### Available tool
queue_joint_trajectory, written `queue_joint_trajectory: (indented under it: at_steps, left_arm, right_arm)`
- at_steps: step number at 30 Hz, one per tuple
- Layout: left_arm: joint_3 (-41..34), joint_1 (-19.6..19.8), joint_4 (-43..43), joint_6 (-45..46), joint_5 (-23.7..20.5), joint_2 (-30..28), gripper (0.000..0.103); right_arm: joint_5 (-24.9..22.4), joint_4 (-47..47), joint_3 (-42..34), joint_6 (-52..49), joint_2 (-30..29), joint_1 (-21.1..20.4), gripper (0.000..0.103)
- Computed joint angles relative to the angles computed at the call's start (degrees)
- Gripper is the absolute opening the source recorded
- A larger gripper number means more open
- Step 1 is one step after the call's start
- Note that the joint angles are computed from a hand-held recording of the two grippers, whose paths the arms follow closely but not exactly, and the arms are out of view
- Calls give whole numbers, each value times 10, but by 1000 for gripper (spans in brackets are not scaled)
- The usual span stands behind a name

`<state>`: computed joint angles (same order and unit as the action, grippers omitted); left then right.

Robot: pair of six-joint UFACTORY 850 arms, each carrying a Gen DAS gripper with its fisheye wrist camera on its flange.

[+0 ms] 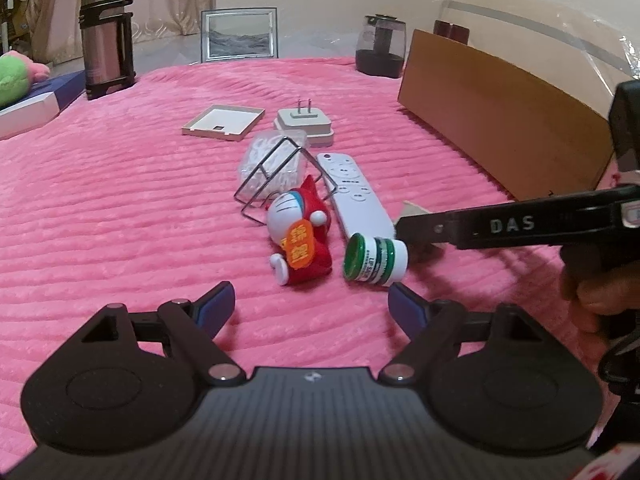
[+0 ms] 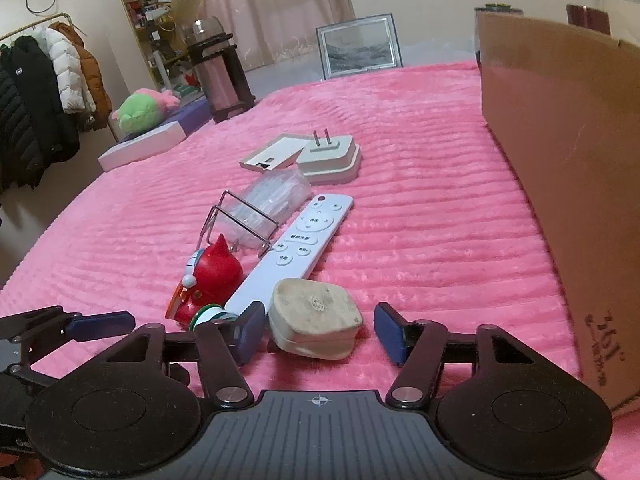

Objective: Organize rigid objects
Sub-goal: 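Grasp the green-and-white pill bottle with the left tool while the right tool grasps the beige plug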

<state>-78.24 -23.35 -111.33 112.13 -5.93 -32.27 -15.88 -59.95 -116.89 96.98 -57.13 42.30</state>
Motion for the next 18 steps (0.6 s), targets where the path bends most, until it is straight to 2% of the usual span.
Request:
queue_joint_trajectory:
  at_steps: [3,4,8,12,18]
  left_arm:
    - [0,-1,-10,16,-8,-1,80]
    - [0,-2,-14,21,-9,-1,80]
    - [-1,-4,2,9,-13,-2,79]
    - [-2,-9,3,12,-16,-2,77]
    - [-15,-24,-43,70,-6,-11,69]
  right_arm:
    - [14,-1,1,15,-1,-3,55]
    - [18,-5,2,22,-1,-4,52]
    - [21,-25,11,48,7,-3,51]
    - [-19,-134,35,139,27,7,51]
    - [-84,-172,64,134,50,19,50]
